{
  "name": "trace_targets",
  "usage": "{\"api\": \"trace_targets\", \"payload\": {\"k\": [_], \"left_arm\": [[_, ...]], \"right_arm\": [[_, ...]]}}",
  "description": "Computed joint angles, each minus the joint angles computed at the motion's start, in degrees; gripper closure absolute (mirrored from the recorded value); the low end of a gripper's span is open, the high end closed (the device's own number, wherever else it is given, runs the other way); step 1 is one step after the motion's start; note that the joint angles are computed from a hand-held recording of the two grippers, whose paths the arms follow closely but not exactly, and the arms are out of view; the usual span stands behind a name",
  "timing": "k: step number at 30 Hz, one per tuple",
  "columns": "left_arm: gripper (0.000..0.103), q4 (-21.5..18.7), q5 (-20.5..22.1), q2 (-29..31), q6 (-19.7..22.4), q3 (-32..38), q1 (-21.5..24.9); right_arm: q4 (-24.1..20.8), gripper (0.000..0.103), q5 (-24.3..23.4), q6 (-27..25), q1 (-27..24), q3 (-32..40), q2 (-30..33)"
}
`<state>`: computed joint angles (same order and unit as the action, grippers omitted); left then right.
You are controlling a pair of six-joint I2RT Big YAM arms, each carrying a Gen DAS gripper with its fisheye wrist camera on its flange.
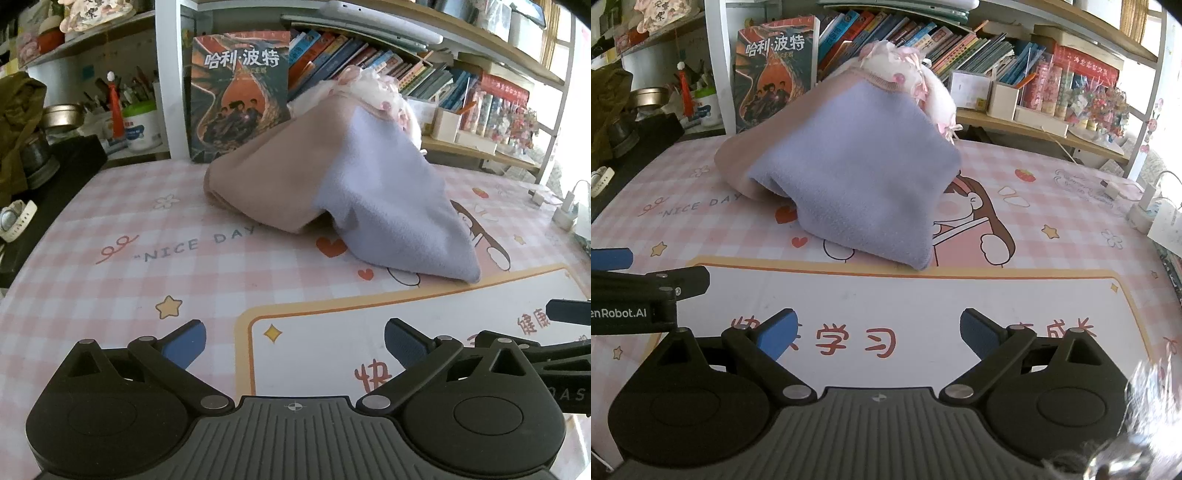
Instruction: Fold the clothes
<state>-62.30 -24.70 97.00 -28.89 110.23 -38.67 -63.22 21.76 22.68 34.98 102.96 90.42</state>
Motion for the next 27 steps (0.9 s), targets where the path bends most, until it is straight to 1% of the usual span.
{"api": "trace_targets", "payload": {"k": [9, 12, 27], "left_arm": [[0.0, 2.1, -0.2, -0.6, 0.2, -2.5, 0.2], [0.0, 0.8, -0.1, -0.4, 0.1, -1.5, 0.2], [0.0, -1.4, 0.0, -0.1, -0.6, -0.3, 0.3]], "right_arm": [[0.2, 0.008, -0.3, 0.1, -0.1, -0.2, 0.0], [0.1, 0.008, -0.2, 0.0, -0.1, -0.1, -0.1], [0.2, 0.008, -0.2, 0.1, 0.2, -0.6, -0.4]]}}
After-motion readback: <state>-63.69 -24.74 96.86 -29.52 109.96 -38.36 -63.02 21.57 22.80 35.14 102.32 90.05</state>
